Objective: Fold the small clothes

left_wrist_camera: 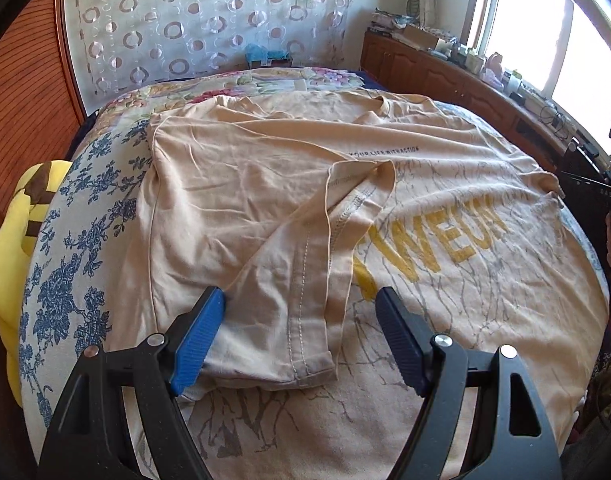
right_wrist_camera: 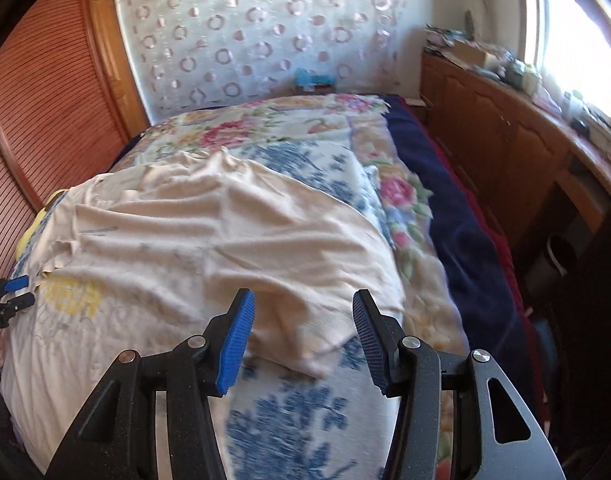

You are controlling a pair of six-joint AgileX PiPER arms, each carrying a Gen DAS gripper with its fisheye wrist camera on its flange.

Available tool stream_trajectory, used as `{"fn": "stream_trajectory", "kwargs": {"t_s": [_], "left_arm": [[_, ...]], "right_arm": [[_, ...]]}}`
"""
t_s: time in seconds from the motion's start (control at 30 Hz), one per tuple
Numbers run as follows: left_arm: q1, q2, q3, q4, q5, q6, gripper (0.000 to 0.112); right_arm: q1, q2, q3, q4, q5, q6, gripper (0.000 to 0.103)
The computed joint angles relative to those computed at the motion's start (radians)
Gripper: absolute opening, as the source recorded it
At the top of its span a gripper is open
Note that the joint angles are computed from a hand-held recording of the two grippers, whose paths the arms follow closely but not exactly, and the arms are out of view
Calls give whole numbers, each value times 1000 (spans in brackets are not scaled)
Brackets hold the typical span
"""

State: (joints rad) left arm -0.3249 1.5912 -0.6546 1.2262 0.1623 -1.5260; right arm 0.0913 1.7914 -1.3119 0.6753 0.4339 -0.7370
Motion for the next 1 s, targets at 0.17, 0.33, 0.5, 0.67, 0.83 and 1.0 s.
{"fn": "stream_trajectory", "kwargs": {"t_s": [0.17, 0.33, 0.5, 0.67, 0.83, 1.0], "left_arm": [[-55, 34, -40, -66, 90, 69, 82], [-46, 33, -36, -72, 81, 81, 84], [-45, 34, -39, -84, 81, 94, 85], [-44, 34, -39, -83, 80, 93, 85], [-45, 34, -38, -80, 82, 91, 85], [-46, 38, -42, -80, 83, 90, 85]], "right_arm": [[-52, 50, -65, -18, 66, 66, 53], [-99, 86, -116, 71, 144, 20, 53], [-113, 116, -171, 99, 196, 10, 53], [-114, 220, -304, 33, 261, 105, 53], [-75, 210, -308, -93, 194, 192, 28], [-44, 152, -244, -150, 89, 209, 5]]}}
